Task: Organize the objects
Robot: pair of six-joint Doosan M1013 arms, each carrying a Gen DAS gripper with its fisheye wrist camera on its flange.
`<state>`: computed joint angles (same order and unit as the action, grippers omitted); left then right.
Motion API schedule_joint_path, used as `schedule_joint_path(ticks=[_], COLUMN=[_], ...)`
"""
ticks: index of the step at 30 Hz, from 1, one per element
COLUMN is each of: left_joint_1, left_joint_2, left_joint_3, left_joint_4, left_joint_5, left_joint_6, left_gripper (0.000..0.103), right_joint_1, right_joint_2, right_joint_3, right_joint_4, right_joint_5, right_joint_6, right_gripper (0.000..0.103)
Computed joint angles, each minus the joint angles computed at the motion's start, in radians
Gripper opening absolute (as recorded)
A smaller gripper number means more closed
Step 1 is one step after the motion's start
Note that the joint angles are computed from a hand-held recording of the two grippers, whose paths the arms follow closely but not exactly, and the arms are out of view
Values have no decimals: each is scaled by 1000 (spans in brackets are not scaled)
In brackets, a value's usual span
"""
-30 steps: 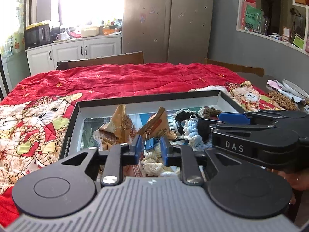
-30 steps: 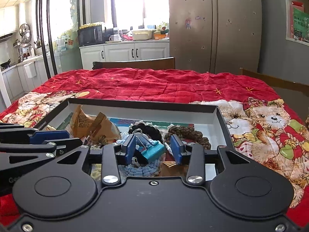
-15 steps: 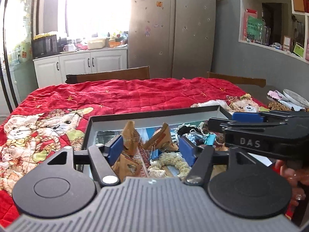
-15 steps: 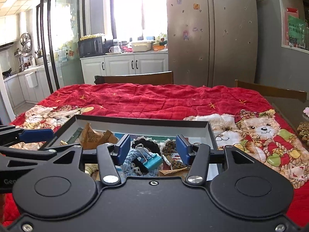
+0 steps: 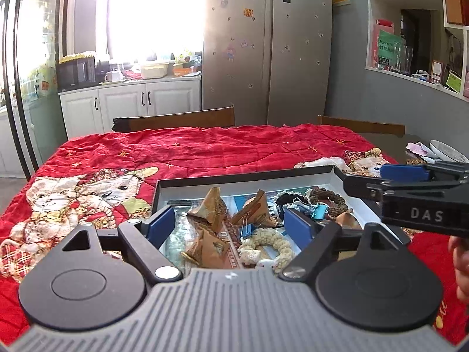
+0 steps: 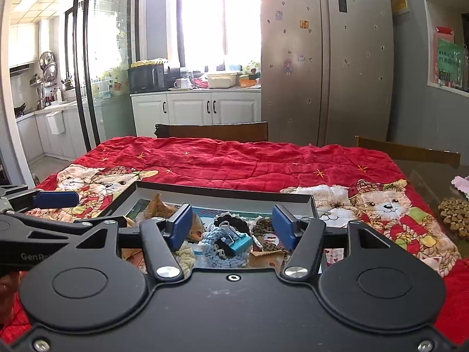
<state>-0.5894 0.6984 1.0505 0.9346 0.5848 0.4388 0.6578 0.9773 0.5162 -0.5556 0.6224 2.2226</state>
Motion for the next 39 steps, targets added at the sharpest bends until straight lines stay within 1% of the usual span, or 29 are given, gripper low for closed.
schedule_joint_path(ticks=[1,4,10,11,14,17,21,25,29,39], left_joint_1=[0,-3,-12,-13,-17,-23,-30,-34,-40,-54], left_joint_2=[-5,-21,-52,-57,-75,-92,-111,-127,-136,-163], left_joint_3=[6,28,73,82,109,137,168,194,217,270], left_joint_4=[0,21,72,77,93,118,119,117,107,78], left_joint_5=[-1,-2,0,0,-3,-4,-7,-13,-7,-4], left_joint_6=[0,-15,-63,-71,-95,-120,-120,-123,-121,-147], left_gripper=[90,91,97,99,102,103,103,103,103,103], right_joint_1=[2,5,14,15,20,25,32,41,47,63], right_joint_2=[-10,-40,-100,-108,-134,-159,-188,-210,-229,-256], right_joint_3=[16,67,168,182,223,267,320,362,396,445], right_joint_4=[-12,-40,-92,-93,-94,-119,-145,-199,-226,-223], right_joint_5=[-4,-20,-55,-56,-53,-55,-52,-46,-42,-20], right_joint_6=[11,38,94,96,104,135,182,231,267,290], right_gripper=[65,66,69,72,72,72,72,80,81,87])
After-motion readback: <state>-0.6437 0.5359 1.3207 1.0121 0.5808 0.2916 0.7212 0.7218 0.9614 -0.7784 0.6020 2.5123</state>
